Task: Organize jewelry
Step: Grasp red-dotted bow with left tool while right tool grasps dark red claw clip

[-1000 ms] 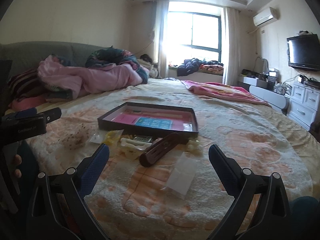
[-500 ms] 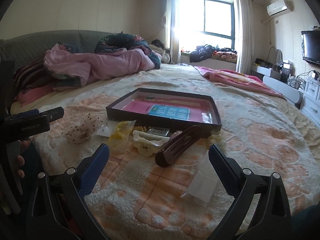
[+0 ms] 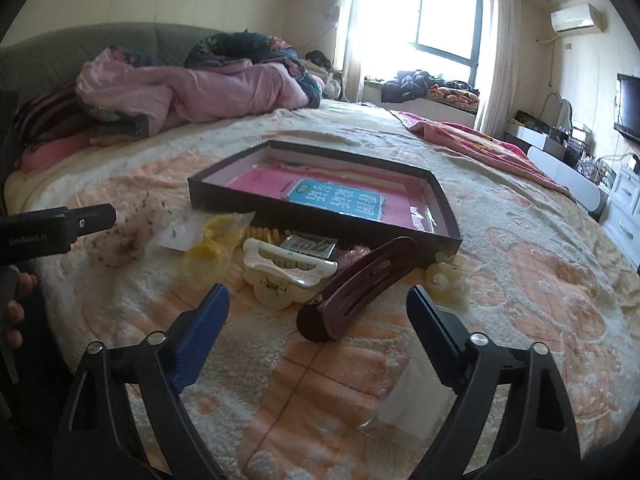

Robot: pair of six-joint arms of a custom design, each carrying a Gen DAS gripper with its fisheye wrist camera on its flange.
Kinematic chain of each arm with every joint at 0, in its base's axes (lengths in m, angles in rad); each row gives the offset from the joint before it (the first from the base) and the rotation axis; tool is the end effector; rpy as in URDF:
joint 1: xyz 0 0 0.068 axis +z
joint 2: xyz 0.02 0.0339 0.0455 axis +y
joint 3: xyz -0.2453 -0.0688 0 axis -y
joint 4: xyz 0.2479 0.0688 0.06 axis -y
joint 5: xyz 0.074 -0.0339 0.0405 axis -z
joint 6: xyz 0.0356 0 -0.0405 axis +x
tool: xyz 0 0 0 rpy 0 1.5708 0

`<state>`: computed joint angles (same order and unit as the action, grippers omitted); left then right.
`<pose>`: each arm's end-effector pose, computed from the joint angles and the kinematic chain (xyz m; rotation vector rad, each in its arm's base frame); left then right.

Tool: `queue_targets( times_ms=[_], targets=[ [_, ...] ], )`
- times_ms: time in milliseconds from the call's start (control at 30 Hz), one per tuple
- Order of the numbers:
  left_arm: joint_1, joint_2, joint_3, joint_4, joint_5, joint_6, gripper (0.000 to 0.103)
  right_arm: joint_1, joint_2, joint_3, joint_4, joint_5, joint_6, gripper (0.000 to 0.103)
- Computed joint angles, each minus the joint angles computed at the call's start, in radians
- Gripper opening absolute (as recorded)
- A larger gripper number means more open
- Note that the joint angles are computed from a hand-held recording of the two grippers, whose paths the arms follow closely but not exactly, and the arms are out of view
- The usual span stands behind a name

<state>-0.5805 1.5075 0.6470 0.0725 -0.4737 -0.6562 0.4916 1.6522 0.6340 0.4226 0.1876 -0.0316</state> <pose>0.2482 -0.1434 0.1346 -0.3083 2.2341 -0.0955 0.2776 0.1411 0.1173 -0.4530 2.1071 0.0631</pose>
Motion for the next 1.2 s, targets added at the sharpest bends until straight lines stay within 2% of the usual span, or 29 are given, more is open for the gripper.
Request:
queue_targets(
  times_ms=[133, 333, 433, 467, 533, 633, 700, 800, 967, 1133, 1200],
  targets=[
    [0.023, 0.052, 0.034, -0.015, 0.037, 0.002, 0.093, 0.009, 0.060, 0.044, -0.011, 0.040, -0.023, 0.075],
    [0.061, 0.101, 0.059, 0.025, 0.106, 0.035, 0.092, 0.013, 0.132, 0.093, -0.016, 0.089, -0.056, 0.064],
    [0.082, 0.128, 0.079, 0.031, 0.143, 0.046, 0.085, 0.012, 0.168, 0.117, -0.016, 0.108, -0.070, 0.055],
    [0.086, 0.135, 0.083, 0.033, 0.154, 0.047, 0.082, 0.010, 0.176, 0.120, -0.014, 0.110, -0.073, 0.052],
    [0.098, 0.149, 0.089, 0.039, 0.183, 0.055, 0.076, 0.004, 0.186, 0.126, -0.013, 0.112, -0.080, 0.039],
    [0.114, 0.169, 0.101, 0.040, 0.230, 0.064, 0.062, -0.004, 0.186, 0.119, 0.001, 0.109, -0.093, 0.033],
    [0.120, 0.170, 0.097, 0.047, 0.261, 0.071, 0.041, -0.008, 0.183, 0.112, 0.018, 0.109, -0.098, 0.029],
    [0.108, 0.160, 0.094, 0.047, 0.250, 0.091, 0.026, -0.014, 0.150, 0.077, 0.047, 0.099, -0.095, 0.026],
    [0.083, 0.131, 0.093, 0.033, 0.225, 0.111, 0.016, -0.039, 0.084, 0.023, 0.085, 0.073, -0.101, 0.025],
    [0.053, 0.069, 0.084, 0.030, 0.187, 0.122, 0.011, -0.051, 0.028, -0.013, 0.092, 0.060, -0.099, 0.025],
    [0.043, 0.056, 0.087, 0.033, 0.185, 0.123, 0.005, -0.053, 0.013, -0.019, 0.092, 0.062, -0.099, 0.025]
  ],
)
